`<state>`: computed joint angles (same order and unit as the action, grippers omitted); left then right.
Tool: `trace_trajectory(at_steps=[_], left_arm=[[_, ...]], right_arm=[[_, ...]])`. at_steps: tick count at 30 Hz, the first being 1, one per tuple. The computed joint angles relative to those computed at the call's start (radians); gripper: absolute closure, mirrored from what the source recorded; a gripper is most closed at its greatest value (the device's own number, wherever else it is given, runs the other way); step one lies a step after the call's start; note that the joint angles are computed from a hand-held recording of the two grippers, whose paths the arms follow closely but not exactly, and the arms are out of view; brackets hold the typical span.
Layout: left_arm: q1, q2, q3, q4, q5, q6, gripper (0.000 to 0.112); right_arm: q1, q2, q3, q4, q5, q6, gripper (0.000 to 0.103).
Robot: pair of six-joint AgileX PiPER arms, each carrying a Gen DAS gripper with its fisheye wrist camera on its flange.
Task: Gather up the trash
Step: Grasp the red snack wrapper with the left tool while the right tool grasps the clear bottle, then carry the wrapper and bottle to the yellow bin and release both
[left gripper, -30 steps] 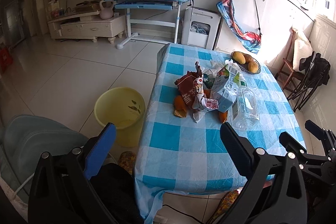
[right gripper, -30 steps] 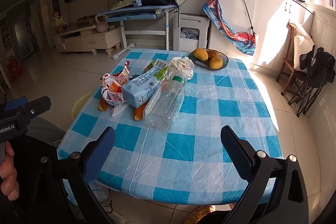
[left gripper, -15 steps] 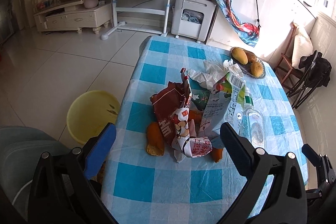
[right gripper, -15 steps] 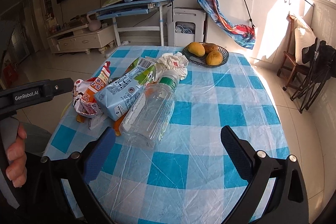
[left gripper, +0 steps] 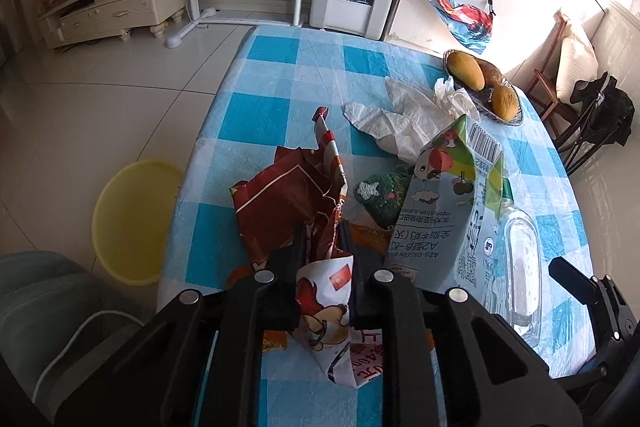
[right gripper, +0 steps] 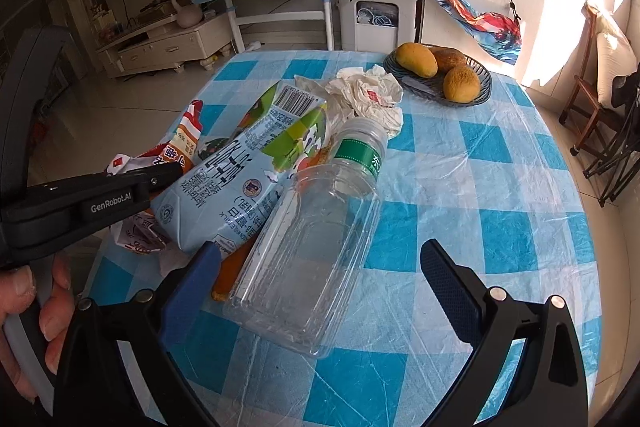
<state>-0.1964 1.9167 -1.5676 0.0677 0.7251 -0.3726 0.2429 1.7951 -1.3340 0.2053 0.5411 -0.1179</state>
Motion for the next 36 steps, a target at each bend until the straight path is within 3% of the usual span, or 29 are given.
trace_trajectory(at_steps=[3,5,14,19,23,27,33,36], left_arm=[[0.01,-0.033,0.05,-0.06,-0.052,0.043,0.099],[0.02,-0.062,0.084,-0.111,-0.089,0.086,0.099],[0.121,-0.243,0.263,-0.42,-0.246,0.379,0.099],[0.221,-0.292,0.26,-0.432,-0.192,0.414,0.099],[0.303,-0.307,0.239,-0.412,-0.153,0.422,0.099],[0.352,-0.296,0.202,-0.372,-0.124,0.426,0.099],[0.387,-0.261,0.217,-0.399,-0.123,0.432,0.099],[0.366,-0.266,0.223,-0.364,-0.155,0.416,0.099]], right_arm=[[-0.022,0.012,0.018,0.053,-0.006,-0.039,0.024],[-0.031,0.022,0.019,0.045,-0.007,-0.016,0.045],[-0.109,-0.008,0.081,0.333,-0.001,-0.206,0.048],[-0.204,0.006,0.091,0.614,0.075,-0.363,0.048],[-0.22,-0.034,0.128,0.691,0.05,-0.412,0.048],[-0.206,-0.049,0.133,0.662,0.03,-0.391,0.048],[-0.13,0.0,0.07,0.337,0.009,-0.174,0.047],[-0.125,0.016,0.075,0.323,0.01,-0.175,0.047]])
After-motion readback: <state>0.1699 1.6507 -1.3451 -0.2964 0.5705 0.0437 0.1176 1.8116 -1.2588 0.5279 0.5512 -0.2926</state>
